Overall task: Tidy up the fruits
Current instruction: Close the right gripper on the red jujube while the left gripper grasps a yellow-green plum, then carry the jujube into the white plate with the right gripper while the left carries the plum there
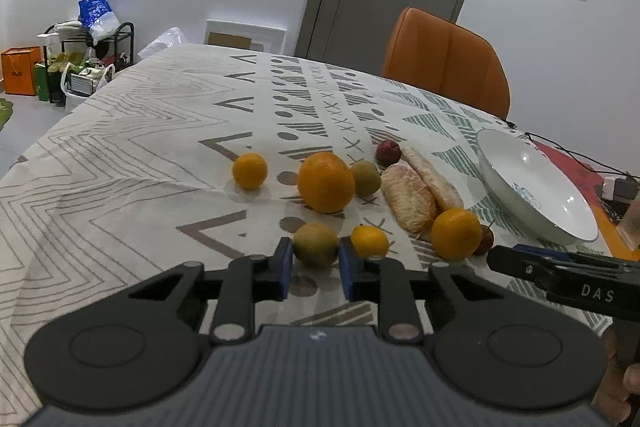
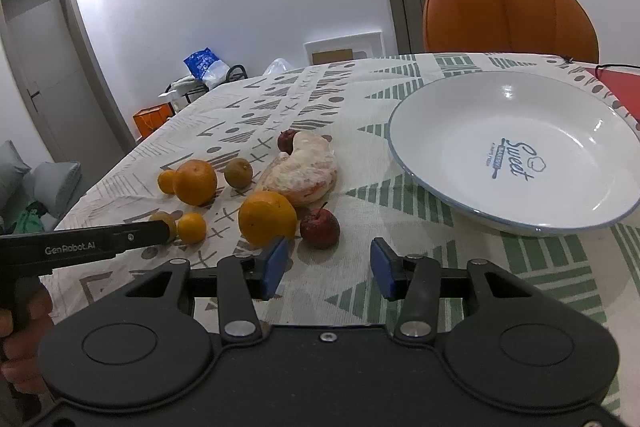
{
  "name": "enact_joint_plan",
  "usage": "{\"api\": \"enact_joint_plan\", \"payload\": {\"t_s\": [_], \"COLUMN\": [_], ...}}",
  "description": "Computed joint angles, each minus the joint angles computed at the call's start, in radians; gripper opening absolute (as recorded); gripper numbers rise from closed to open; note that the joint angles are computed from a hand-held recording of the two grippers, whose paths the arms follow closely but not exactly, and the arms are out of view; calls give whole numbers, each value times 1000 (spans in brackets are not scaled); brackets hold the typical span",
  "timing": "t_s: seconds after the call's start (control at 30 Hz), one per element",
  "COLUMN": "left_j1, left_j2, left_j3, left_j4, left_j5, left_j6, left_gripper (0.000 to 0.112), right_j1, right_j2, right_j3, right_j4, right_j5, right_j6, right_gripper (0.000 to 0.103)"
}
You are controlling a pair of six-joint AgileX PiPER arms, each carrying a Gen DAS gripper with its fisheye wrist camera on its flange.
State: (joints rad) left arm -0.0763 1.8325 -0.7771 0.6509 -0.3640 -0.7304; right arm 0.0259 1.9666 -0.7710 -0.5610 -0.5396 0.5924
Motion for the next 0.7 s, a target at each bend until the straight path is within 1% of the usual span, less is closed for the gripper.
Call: {"api": "enact_joint_plan", "payload": {"t_s": [0.1,0.17,0.23,0.33,0.53,0.6,0.67,0.7], "left_j1": [2,7,10,14,20,22,22,22], "left_j2": [-9,-18,-30,-47,-62,-63,-67,-70], "left_j3": [7,15,25,30,37,34,34,34], "left_j4": [-5,-10,-30,-42,-75,-73,-74,-72], "left_j5": [-4,-10,-13,-5,3,7,11,11], "left_j6": [9,18,41,51,80,78,78,78], "left_gripper": [23,23,23,23,23,23,23,23], "right_j1": [2,1,1,4,11,13,10,8], "right_j2": [7,15,23,31,43,49,61,64], "right_j3": [-10,-18,-26,-39,-65,-75,-90,-93], "right_j4": [6,3,-2,-8,-28,-33,-58,-64], "right_j5": [3,4,5,7,13,15,19,17], "right_j6": [-4,-1,3,8,27,29,49,52], "right_gripper": [45,42,42,42,37,34,23,22]}}
